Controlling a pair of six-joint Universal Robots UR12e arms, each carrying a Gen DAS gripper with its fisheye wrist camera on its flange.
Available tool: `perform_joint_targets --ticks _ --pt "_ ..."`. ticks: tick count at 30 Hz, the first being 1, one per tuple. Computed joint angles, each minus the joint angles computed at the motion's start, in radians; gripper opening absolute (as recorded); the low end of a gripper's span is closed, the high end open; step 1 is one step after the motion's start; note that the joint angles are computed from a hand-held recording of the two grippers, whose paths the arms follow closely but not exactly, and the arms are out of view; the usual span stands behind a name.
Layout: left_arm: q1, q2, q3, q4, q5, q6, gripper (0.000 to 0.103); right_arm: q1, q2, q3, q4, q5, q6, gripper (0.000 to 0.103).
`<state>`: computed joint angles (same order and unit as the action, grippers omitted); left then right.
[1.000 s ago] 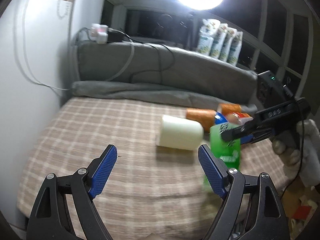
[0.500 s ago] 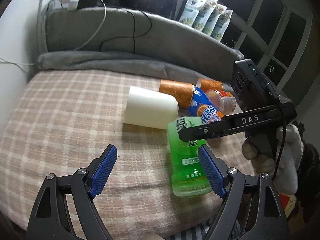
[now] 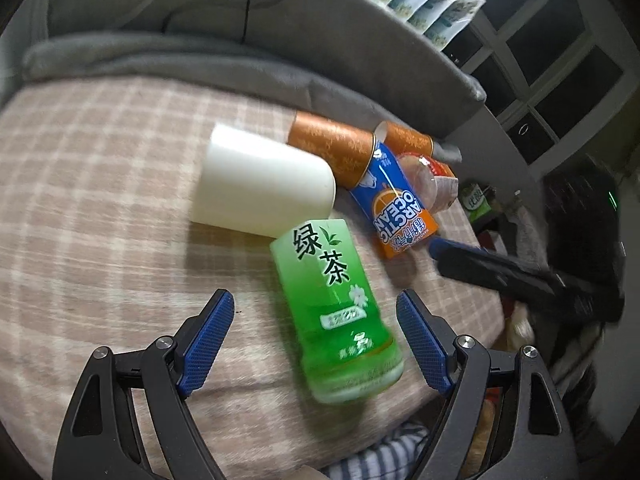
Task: Flip cup upright
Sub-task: 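Close the left gripper on the green bottle while the right gripper releases it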
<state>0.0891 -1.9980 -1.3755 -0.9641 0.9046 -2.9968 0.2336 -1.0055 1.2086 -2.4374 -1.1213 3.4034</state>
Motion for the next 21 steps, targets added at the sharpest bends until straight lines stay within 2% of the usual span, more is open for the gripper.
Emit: perform_joint_targets --ticks 4,10,16,21 --pt "0.000 -0.042 0.060 -0.110 -0.057 -0.024 0.083 -0.012 -0.046 0.084 -0.082 -0.025 0.060 0.076" --pt "-0.007 -0.075 0.102 -0.167 -0.072 -0.049 0.082 -0.040 -0.097 0.183 -0.158 -0.023 0.137 0.076" --pt "-0.014 -0.086 0.112 -0.181 -0.071 -0.049 0.081 -0.046 -0.118 0.224 -0.194 -0.045 0.168 0.076" --pt "-0.022 -0.095 0.124 -0.185 -0.058 -0.054 0.074 -0.048 -0.126 0.240 -0.209 -0.053 0.183 0.076"
